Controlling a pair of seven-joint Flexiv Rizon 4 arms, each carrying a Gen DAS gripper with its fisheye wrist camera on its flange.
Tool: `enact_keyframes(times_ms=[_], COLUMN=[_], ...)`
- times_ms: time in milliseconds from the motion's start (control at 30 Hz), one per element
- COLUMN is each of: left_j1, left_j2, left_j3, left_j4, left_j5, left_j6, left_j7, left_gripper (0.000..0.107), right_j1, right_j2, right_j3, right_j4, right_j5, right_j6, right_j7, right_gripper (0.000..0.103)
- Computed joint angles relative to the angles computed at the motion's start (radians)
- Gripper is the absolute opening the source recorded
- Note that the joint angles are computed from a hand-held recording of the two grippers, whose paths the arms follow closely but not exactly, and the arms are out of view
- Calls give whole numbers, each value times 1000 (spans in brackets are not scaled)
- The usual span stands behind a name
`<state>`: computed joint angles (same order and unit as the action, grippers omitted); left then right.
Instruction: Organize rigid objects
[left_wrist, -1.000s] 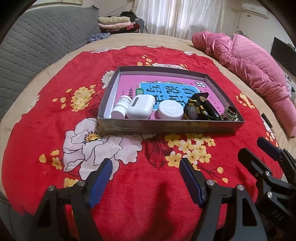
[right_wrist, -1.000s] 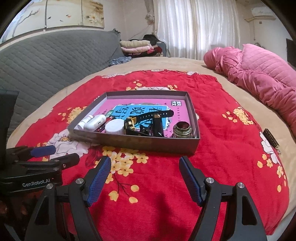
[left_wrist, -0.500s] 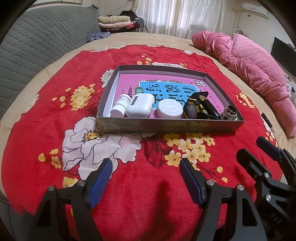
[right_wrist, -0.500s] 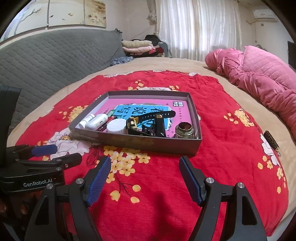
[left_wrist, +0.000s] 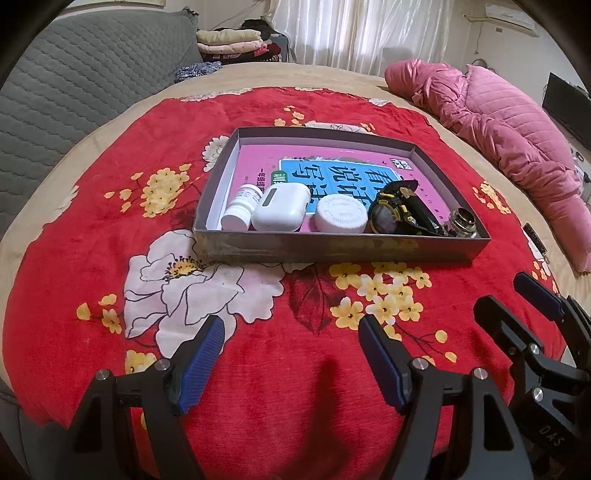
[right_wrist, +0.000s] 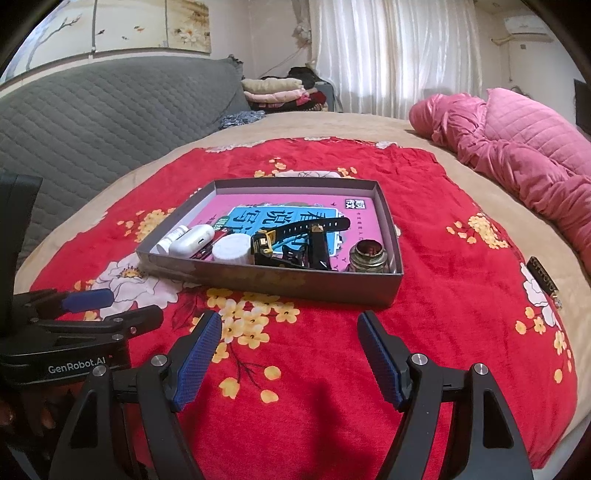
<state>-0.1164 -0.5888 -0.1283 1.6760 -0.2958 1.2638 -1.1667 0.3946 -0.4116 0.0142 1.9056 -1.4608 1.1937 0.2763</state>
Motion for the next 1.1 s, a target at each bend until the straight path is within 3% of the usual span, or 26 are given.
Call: enact_keyframes(times_ms=[1100], left_j1=[-8], left_j2=[-6], left_j3=[16], left_j4=[-8], left_j5=[22], left_j6=[-1], left_j7=[-26], left_gripper=[74], right_j1=[1], right_j2=[0], right_j3=[-1], right_j4=[7], right_j5=[17], right_j6=[1], right_j7=[-3], right_gripper=[77])
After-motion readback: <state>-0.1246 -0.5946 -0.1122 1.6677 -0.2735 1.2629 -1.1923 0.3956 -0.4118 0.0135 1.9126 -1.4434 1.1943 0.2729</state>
